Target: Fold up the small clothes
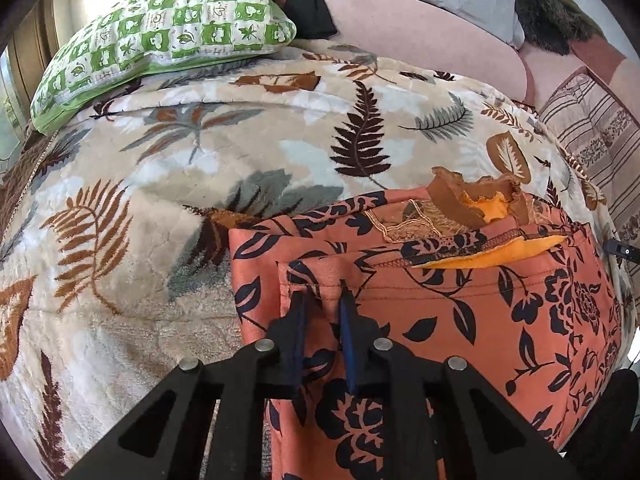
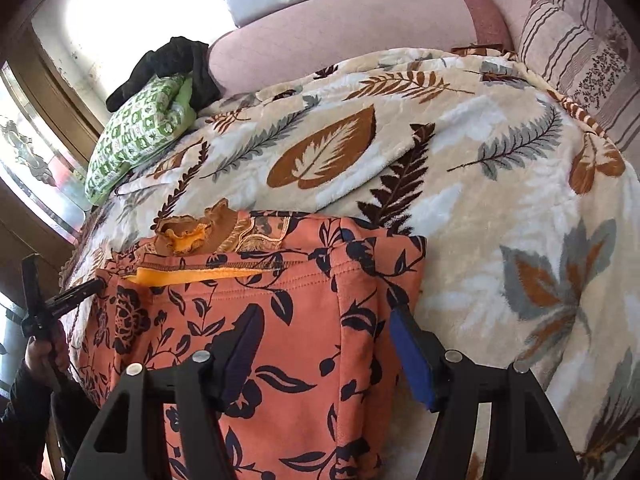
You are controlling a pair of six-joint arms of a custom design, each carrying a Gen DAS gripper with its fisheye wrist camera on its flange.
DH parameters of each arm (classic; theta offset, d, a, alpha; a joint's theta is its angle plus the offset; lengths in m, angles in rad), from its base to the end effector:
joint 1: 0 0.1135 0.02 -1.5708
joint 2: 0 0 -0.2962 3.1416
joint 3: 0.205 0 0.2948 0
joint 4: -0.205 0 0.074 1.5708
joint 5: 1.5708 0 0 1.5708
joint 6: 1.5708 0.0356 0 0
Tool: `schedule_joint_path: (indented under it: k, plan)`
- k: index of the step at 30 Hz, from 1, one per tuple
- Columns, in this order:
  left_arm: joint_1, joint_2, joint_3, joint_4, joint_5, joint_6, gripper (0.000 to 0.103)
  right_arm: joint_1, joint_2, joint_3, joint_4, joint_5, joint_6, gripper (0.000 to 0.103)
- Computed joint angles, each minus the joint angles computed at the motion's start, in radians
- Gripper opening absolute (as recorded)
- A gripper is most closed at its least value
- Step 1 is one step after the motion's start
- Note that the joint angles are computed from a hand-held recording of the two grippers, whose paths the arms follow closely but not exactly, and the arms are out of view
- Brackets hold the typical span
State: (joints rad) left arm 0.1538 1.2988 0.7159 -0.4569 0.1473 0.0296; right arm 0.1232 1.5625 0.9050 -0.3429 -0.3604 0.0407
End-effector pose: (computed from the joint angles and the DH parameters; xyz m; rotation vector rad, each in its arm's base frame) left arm 0.2673 0.0362 0.1959 -0.1092 2.5955 -0.1262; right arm 0.3365 0.0543 0.1905 -0.2417 2.5471 0.5252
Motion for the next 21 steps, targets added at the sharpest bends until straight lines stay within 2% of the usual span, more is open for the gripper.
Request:
schedule_joint_path:
  k: [3,4,5,6,8,11,14,16,18,19,21]
  plan:
    - [-0.007,-0.012,-0.002,-0.001,-0.005,-0.005,0.008,0.023,0.08,0.051,-0.008,0.049,-0.016,0.068]
    - [-0.011,-0.011,-0.001,-0.003,-0.012,-0.005,0.007,0.029,0.106,0.063,-0.006,0.059,-0.021,0.062]
    - [-0.016,-0.007,0.001,-0.006,-0.019,-0.005,0.004,0.039,0.126,0.074,-0.006,0.077,-0.027,0.05]
    - [-0.019,-0.009,0.0,-0.005,-0.027,-0.006,0.003,0.053,0.14,0.085,-0.013,0.113,-0.032,0.024]
    - [-0.025,-0.052,-0.012,0.0,-0.05,-0.012,0.003,0.071,0.149,0.102,-0.039,0.144,-0.036,0.009]
    - [-0.007,-0.178,-0.013,-0.019,-0.053,-0.029,0.003,0.114,0.064,0.074,-0.037,0.245,-0.063,0.006]
    - [0.032,-0.249,0.019,-0.023,-0.035,-0.029,0.003,0.113,-0.049,0.048,-0.015,0.284,-0.063,0.006]
    - [0.052,-0.199,0.049,0.011,-0.033,-0.02,0.003,0.099,-0.066,0.068,-0.003,0.306,-0.048,0.006]
    - [0.058,-0.096,0.06,0.089,-0.074,-0.031,0.003,0.082,-0.02,0.099,0.03,0.325,-0.009,0.006]
    - [0.061,-0.028,0.069,0.114,-0.095,-0.041,0.003,0.067,0.028,0.113,0.058,0.312,0.009,0.007]
    - [0.064,0.158,0.127,0.084,-0.091,-0.059,0.004,0.038,0.179,0.184,0.028,0.259,0.036,0.011]
